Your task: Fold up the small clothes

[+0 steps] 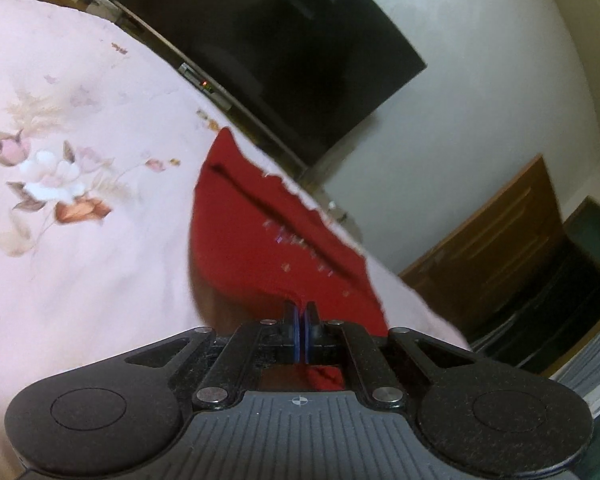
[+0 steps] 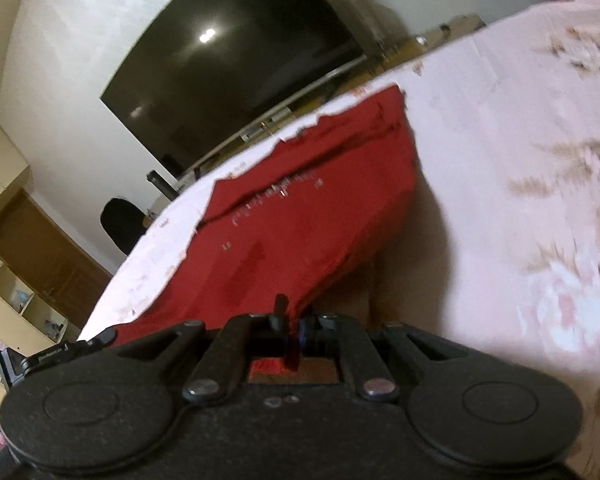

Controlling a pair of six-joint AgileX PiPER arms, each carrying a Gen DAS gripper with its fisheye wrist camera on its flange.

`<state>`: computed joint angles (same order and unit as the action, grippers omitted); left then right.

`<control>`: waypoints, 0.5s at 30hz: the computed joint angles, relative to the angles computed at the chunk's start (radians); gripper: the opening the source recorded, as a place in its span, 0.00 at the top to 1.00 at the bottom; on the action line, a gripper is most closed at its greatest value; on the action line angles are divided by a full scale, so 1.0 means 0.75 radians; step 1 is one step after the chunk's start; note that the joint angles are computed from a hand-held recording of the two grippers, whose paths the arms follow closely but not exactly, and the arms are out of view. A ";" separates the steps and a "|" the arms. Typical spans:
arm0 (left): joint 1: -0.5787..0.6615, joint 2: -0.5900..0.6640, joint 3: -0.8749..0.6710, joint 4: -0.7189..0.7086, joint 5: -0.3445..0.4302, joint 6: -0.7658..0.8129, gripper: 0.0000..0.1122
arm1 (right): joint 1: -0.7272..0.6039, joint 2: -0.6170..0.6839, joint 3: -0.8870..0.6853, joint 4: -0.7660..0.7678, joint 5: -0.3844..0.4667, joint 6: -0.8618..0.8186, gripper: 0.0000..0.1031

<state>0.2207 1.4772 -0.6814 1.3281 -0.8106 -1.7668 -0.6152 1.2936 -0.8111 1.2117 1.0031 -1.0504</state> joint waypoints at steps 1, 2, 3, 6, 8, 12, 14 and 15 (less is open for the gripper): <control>-0.009 0.005 -0.019 -0.015 0.006 -0.005 0.98 | 0.011 -0.003 -0.019 0.003 -0.005 0.003 0.95; -0.011 0.015 -0.037 -0.029 0.000 -0.013 0.98 | 0.022 -0.004 -0.042 0.001 -0.010 0.008 0.95; 0.003 0.026 -0.066 -0.033 -0.017 -0.031 0.98 | 0.033 0.000 -0.068 -0.001 -0.015 0.014 0.95; 0.007 0.066 -0.181 -0.019 -0.017 -0.084 0.98 | 0.068 0.030 -0.176 -0.004 -0.039 0.033 0.95; -0.021 0.116 -0.301 0.010 0.017 -0.115 0.98 | 0.101 0.075 -0.271 0.003 -0.069 0.052 0.95; -0.086 0.269 -0.631 0.103 0.096 -0.236 0.98 | 0.179 0.212 -0.506 -0.003 -0.137 0.108 0.95; -0.120 0.361 -0.804 0.169 0.140 -0.314 0.98 | 0.224 0.316 -0.659 -0.019 -0.173 0.146 0.95; -0.137 0.416 -0.909 0.219 0.166 -0.368 0.98 | 0.245 0.372 -0.739 -0.032 -0.188 0.170 0.95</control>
<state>0.1182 1.7893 -1.3632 1.4926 -0.6860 -2.0425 -0.4316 1.5729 -1.3652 1.1879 0.8619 -0.9233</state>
